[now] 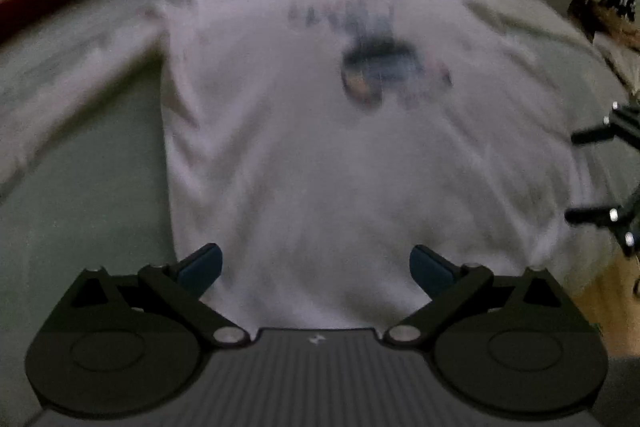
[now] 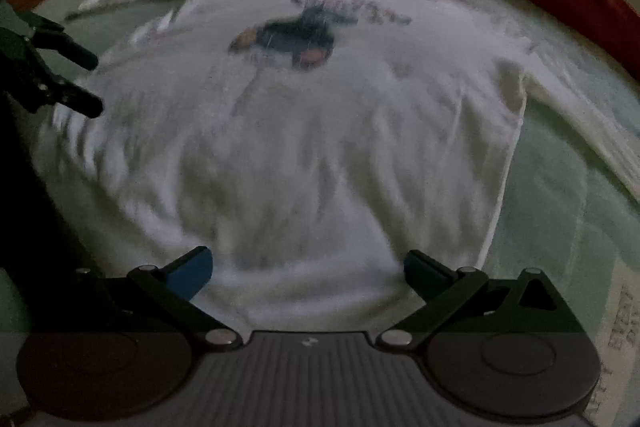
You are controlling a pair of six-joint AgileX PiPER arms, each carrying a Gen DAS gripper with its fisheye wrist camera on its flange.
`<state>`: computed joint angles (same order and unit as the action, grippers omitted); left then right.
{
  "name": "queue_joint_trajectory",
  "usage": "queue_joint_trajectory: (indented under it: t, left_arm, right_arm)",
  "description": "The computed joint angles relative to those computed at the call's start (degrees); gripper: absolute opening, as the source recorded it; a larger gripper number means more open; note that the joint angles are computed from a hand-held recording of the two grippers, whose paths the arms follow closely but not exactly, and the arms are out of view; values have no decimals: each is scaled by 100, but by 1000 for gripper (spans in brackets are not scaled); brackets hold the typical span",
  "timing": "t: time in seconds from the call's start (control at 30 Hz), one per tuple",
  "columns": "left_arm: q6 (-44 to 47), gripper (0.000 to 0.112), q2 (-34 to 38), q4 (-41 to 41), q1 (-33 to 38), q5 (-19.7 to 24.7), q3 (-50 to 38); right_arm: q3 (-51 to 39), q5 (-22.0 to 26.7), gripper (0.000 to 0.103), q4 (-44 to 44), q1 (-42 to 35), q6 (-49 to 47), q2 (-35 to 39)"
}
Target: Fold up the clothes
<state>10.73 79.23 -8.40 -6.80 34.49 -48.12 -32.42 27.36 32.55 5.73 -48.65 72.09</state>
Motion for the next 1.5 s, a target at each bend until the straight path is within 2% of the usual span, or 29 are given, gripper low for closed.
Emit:
queue_joint_trajectory:
  t: [0.07,0.17,0.23,0.3,0.4,0.47,0.53,0.63,0.73,0.87,0.93,1.03,1.17,1.27,1.33,1.43,1.5]
  left_arm:
    - [109,99,394,-167,-14,-355,-290]
    - [353,99,1202,-532,38,-829,-829]
    - [581,99,1634,-874,200,-901,-1092]
    - [513,99,1818,-841,308,-944,-1133]
    - [553,99,1638,-800,559,-1068,-868]
    - [666,98,1522,-937,773,-861,-936]
    - [1129,98,1488,-1368,901,-846,-1069]
    - [2144,99,1648,-2139,969,-1076,-1371]
    - [2501,99,2306,-2283,993,-983,-2035]
    - [1842,99,3285,-1382,1078,-581,-3030]
    - [1818,98,3347,-1241,1075,-671,-3145]
    - [1600,98,3154,-1172,1100,-569,-3160]
    - [2131,98,2616,-1911,1214,-287,-2737]
    - [2393,98,2493,-2287,1293,121,-2493]
    - [2143,98,2490,-1906,1222,50,-2308]
    - [951,97,2444,-699,1097,-196,-2166]
    - [358,97,2285,-338,1138,-241,-2104]
  right_arm:
    - [-177,-225,103,308,93,-156,151]
    - [-606,-702,103,1019,320,-739,773]
    - [-880,-887,103,1366,421,-1046,1149]
    - [-1103,-975,103,1653,466,-1315,1457]
    - [-1181,-933,103,1216,349,-796,1621]
    - [-1184,-862,103,998,223,-548,1707]
    - [-1003,-807,103,1398,60,-1024,1647]
    - [-939,-914,103,1336,109,-757,1618]
    - [-1072,-1006,103,537,308,387,1689]
    - [-1101,-1122,103,-118,466,1193,1705]
    - [-1123,-1092,103,-167,461,1208,1718]
    - [-1140,-1056,103,-185,442,1221,1717]
    - [-1178,-1053,103,-431,484,1524,1733]
    - [-1161,-1101,103,-419,501,1531,1744]
    - [-1140,-1129,103,-366,502,1467,1745]
    - [-1185,-1055,103,-368,477,1439,1760]
    - [-1206,-1032,103,-395,473,1457,1772]
